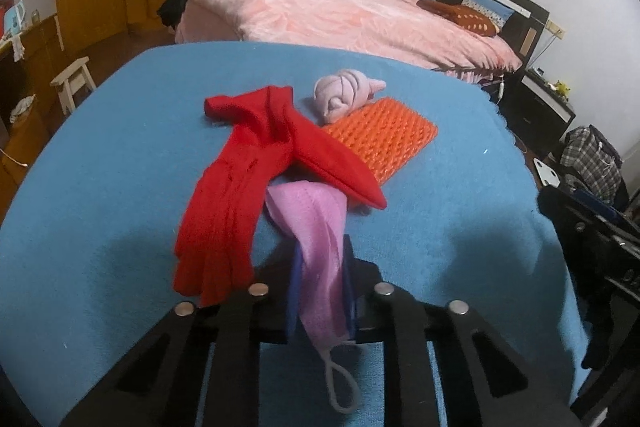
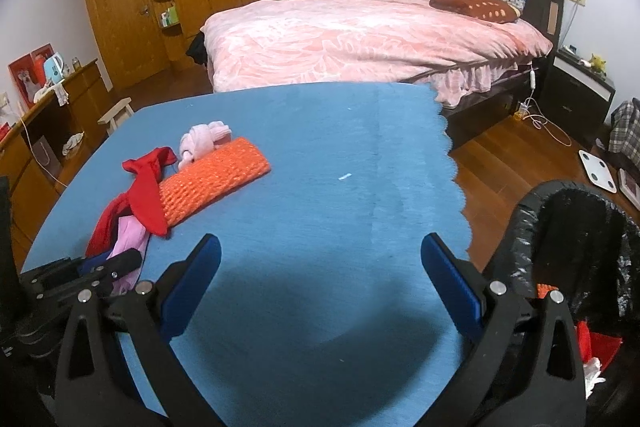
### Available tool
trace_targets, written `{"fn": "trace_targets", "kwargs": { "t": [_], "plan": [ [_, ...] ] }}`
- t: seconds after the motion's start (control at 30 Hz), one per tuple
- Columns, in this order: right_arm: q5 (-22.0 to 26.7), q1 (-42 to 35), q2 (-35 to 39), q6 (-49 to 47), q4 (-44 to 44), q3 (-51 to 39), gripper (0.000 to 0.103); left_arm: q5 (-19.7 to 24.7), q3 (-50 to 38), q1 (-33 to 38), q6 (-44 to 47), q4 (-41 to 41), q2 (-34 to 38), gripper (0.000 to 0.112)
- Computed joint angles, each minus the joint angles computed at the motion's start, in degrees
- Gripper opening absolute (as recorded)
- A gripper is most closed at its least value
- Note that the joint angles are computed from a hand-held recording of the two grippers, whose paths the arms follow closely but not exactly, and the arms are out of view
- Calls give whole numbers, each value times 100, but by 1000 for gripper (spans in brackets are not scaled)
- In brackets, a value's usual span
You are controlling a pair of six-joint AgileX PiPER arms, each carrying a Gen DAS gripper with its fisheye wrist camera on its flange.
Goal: Collect trash
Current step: 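Move both open grippers back toward the remaining pile on the table, then close the left gripper on the pink mask while the right gripper grasps the orange net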
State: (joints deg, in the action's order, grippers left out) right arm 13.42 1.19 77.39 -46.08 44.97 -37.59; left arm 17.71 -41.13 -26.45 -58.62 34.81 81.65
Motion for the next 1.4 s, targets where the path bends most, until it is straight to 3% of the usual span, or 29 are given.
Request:
{"fn": "trace_targets", "kwargs": {
  "t": [0.1, 0.23, 0.47, 0.67, 0.8, 1.03, 1.23, 1.4],
  "plan": [
    [-117, 216, 188, 266, -155, -145, 97, 59, -22, 87, -260, 411, -76, 16],
    [-293, 514, 617, 883, -577, -515, 97, -33, -114, 523, 145, 74, 2, 16],
    [-349, 1050, 1310, 2694, -2307, -1275, 97, -280, -258, 970, 965, -559, 264, 16],
    [-229, 1380, 1659, 3209, -2770, -1655, 92, -342, -214, 1141, 581, -267, 248, 16],
    [-180, 1616, 1928, 4421, -3943, -1855, 92, -466, -218, 1341, 1184, -866, 320, 16],
    [255, 1707, 2302, 4902, -4350, -2183, 92, -516, -216, 1395, 1558, -1208, 384, 16],
    [181, 1780, 2260, 4442, -4025, -2086, 74, -511, -242, 1452, 1736, -1329, 409, 16],
    [165, 1778, 2175, 3207, -2918, -1992, 46, -459, -253, 1418, 1598, -1177, 429, 17]
  ]
}}
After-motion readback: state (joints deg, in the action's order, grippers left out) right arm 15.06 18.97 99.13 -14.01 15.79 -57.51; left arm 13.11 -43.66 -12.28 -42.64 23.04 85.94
